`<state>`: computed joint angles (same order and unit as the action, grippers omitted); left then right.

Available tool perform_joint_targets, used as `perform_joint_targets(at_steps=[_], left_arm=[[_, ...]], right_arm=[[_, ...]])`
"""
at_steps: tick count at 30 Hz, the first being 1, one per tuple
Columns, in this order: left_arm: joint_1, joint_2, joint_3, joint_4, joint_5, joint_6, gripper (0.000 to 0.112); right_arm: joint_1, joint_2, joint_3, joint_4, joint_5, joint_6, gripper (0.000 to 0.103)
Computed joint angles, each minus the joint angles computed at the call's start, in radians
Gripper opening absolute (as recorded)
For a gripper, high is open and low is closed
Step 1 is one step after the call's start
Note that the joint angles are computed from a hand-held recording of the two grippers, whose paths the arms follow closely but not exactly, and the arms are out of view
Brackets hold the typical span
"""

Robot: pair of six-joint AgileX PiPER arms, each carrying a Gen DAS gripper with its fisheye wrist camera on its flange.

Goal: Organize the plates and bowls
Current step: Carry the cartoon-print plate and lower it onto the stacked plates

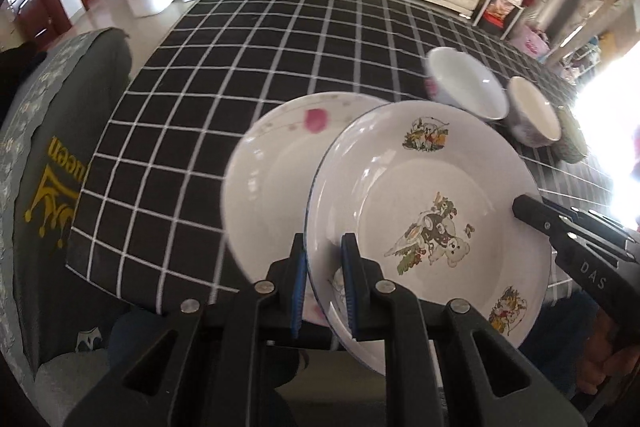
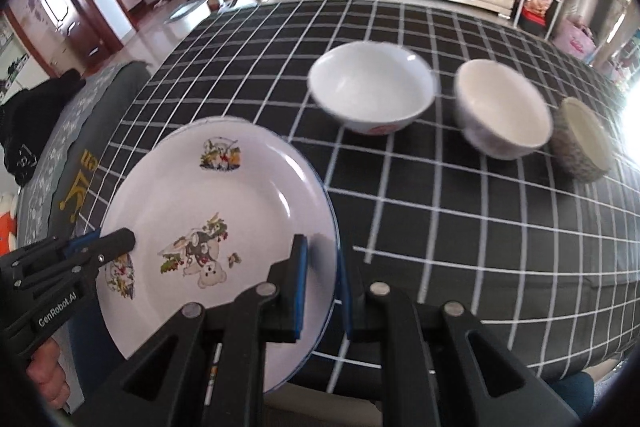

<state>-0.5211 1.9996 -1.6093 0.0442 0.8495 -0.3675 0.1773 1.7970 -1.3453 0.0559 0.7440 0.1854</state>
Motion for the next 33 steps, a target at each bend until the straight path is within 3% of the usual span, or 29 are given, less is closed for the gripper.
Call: perform_joint_targets(at_steps=[14,18,33], left_arm=[[0.087,0.012,0.064,-0.052,-0.051,0.023,0.015],[0.073,0.03,0.03,-0.003,-0.031,0.006,0.015],[0.09,0.11,-0.071,-0.027,-0.004,0.007,0.015]], right_arm=[[0.079,0.127,-0.147,-0.046,0.057,0.033,0.018],[0.072,0.139,-0.143,-0.025,0.051,0.026,0.018],[0.056,0.2,-0.212,-0.011,0.074,0.014,0.018]])
